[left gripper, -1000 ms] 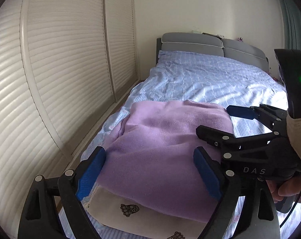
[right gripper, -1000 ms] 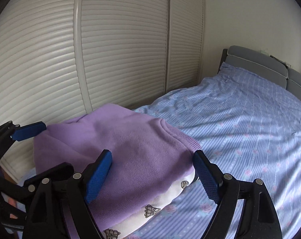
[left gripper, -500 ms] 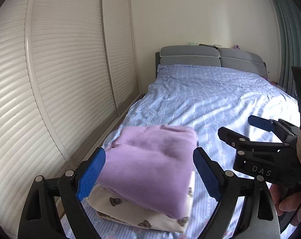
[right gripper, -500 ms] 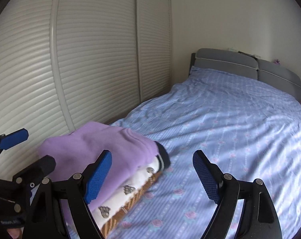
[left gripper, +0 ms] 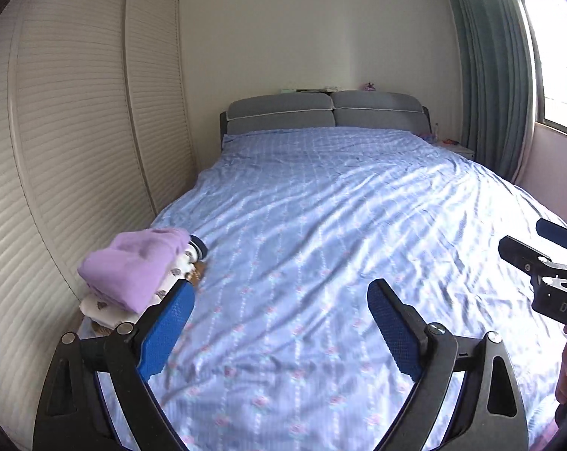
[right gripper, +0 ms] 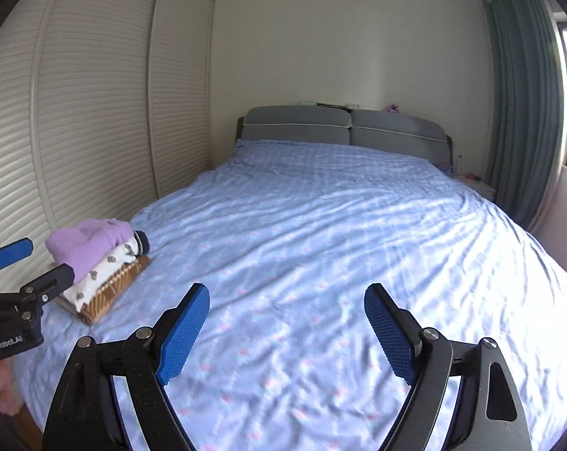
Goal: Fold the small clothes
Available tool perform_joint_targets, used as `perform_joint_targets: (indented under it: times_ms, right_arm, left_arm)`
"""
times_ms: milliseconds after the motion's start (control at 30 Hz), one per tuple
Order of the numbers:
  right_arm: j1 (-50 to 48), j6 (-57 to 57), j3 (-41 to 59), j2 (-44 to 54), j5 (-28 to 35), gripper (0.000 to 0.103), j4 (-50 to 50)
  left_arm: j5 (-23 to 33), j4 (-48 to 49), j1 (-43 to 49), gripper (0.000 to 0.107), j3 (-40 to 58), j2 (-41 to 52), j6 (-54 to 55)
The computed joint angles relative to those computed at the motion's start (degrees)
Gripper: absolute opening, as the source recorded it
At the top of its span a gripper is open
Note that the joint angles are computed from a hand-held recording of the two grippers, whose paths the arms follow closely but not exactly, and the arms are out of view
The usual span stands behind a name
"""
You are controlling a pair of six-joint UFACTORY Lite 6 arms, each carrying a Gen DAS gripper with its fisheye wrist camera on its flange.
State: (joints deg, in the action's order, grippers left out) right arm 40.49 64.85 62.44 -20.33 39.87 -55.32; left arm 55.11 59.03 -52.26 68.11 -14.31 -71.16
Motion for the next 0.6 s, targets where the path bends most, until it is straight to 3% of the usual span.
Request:
perform_joint_targets:
  times_ms: [100, 233, 433, 600]
  right_arm:
    - [-1.5, -8.2, -8.9, -17.0, 6.8, 0.093, 6.7]
    - [-5.5, -18.7, -13.1, -33.9, 15.5, 0.095, 15.8]
    - [-18.9, -37.3, -13.7, -49.2, 23.6, 0.095, 28.5]
    - [-18.9, -41.9, -10.9, -57.7, 33.7, 0.099, 29.0]
  left_arm:
    - [8.2, 0.9, -12.1, 0.098, 4.4, 4.9, -5.7]
    - [14.0, 0.1, -24.0, 0.103, 8.5, 10.1, -11.8]
    - [25.0, -1.6, -36.7, 0.103, 17.4, 18.3, -17.1]
    - [33.8, -1.9, -45.1, 0.103, 22.1, 21.8, -20.6]
